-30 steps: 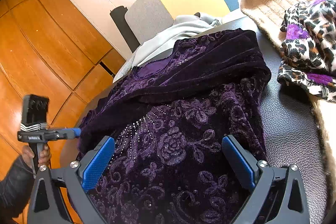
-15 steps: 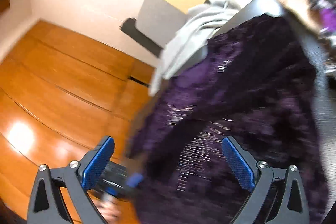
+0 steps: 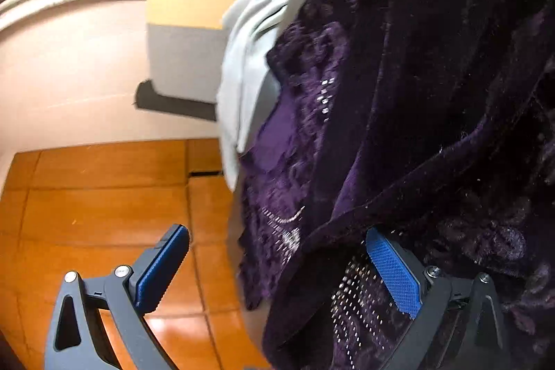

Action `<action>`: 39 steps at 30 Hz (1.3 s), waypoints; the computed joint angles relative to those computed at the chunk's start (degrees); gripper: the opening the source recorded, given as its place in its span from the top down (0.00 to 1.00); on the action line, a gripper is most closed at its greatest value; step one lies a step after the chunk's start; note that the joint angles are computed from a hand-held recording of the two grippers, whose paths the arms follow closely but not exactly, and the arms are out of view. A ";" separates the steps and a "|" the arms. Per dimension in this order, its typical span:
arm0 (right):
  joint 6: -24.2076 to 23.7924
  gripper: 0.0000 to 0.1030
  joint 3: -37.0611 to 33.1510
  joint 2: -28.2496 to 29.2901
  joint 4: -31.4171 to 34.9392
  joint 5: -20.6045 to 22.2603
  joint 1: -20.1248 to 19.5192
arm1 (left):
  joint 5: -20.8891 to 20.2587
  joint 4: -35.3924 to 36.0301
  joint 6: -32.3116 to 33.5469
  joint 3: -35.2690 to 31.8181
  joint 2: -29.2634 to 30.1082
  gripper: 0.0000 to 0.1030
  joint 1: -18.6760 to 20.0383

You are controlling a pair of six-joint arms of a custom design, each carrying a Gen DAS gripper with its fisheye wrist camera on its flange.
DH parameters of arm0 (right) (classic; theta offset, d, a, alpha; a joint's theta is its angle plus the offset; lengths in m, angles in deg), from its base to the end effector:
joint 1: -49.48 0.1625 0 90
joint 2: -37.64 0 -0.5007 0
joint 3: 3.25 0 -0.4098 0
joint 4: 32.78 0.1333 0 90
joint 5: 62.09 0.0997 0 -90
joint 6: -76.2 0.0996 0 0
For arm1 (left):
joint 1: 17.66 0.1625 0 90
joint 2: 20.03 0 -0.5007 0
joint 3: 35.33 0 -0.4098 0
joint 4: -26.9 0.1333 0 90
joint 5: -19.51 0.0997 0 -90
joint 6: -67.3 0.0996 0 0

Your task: Fold clothes

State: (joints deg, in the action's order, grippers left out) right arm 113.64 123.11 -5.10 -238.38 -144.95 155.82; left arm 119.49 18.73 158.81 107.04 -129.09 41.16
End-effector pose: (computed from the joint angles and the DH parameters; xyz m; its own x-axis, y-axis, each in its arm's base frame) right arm 0.2946 -0.4870 0.0640 -0.8864 0.2230 -0.4057 0.3781 0.8544 -0.3564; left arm -0.0174 -0.2529 0.2788 -0.2399 -0.3464 0.9069 -0.7553 0.6535 0.0497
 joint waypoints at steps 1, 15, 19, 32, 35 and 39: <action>-0.27 0.00 -0.43 0.08 0.74 -1.42 0.58 | -0.79 -0.13 -0.52 0.03 0.94 0.19 -0.31; -5.68 0.00 -0.56 0.78 0.41 -3.47 1.59 | -8.22 3.88 1.23 -6.84 9.52 0.53 2.30; -7.54 0.02 0.63 -0.19 0.37 -3.66 1.71 | -10.69 12.83 14.36 -13.11 10.89 0.76 1.04; -41.62 0.02 -0.12 -7.62 13.73 -24.57 10.82 | -23.27 49.38 45.36 -21.95 9.07 0.70 -11.40; -50.24 0.02 -4.68 -5.79 19.13 -28.73 12.51 | -25.28 42.55 37.16 -18.40 4.00 0.53 -9.10; -60.27 0.07 -10.10 -2.27 30.97 -33.90 13.88 | -38.31 49.29 37.93 -19.60 6.91 0.43 -14.42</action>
State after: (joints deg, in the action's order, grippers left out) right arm 53.37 113.01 -7.36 -207.42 -178.85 169.71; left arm 81.18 68.02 196.74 87.44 -122.19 26.74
